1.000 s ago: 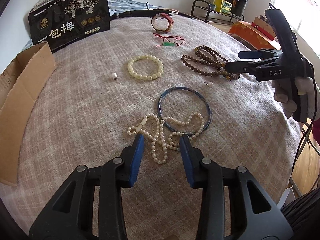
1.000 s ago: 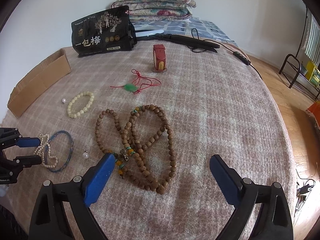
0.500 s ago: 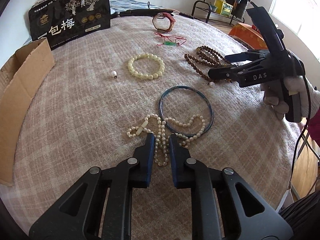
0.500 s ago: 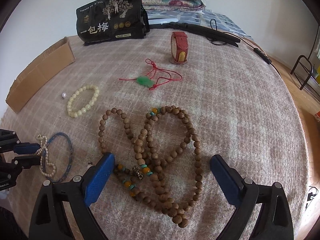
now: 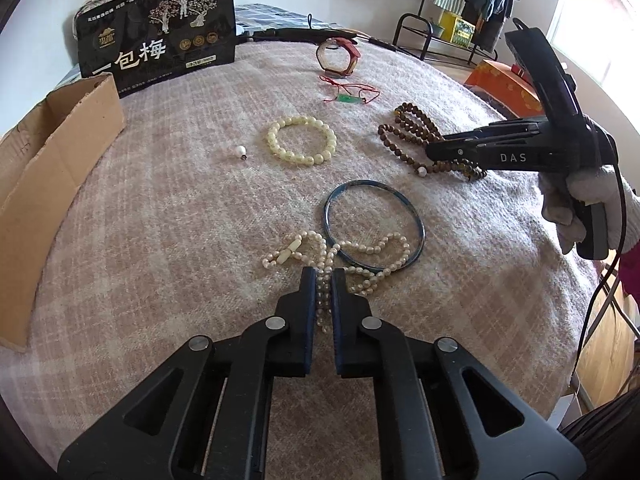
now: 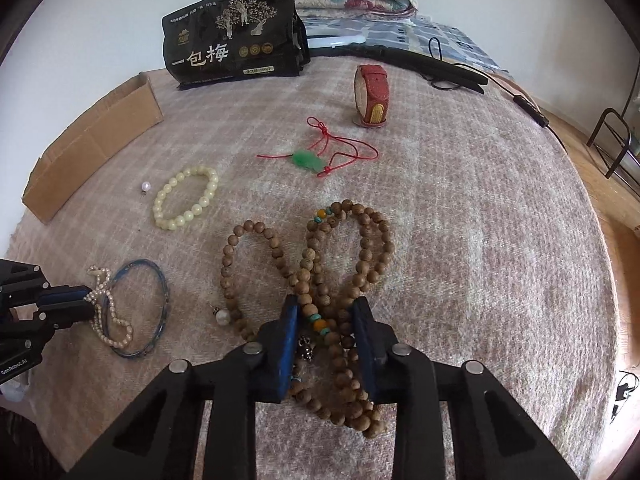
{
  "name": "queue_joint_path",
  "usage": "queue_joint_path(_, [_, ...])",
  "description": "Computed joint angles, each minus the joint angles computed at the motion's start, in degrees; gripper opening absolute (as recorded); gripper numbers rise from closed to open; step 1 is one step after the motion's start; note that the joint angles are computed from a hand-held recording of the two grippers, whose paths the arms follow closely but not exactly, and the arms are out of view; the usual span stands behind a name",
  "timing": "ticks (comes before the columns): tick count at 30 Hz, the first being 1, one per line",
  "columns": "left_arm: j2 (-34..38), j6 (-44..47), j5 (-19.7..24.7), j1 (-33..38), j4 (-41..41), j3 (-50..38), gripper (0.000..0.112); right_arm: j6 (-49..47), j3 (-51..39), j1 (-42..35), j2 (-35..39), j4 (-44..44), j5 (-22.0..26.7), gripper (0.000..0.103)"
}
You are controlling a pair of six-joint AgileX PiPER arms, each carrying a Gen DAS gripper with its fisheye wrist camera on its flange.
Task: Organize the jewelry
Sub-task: 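Lift the pearl necklace with the left gripper while the right gripper lifts the brown bead necklace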
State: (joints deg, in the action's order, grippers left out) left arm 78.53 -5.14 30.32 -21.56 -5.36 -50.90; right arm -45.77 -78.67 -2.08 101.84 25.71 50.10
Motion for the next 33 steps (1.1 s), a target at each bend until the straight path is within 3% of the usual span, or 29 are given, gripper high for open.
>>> queue_joint_path(2, [-1.26,-0.75,0.13,0.56,0.11,0.25,0.005,-0.38,0.17,-0.45,-0.22,0.72,0.44,0.015])
queue_joint_path(16, [-7.80,-5.10,3.24,1.36,3.98,-2.24,0.005,-1.50,0.61,-2.80,-6.63,4.76,3.19,0.010])
queue_joint_path(33, [-14.00,-8.60,11.34,1.28,8.26,-9.58,0.005,0.78,-9.01,-4.25,-13.86,5.16,13.03,0.010])
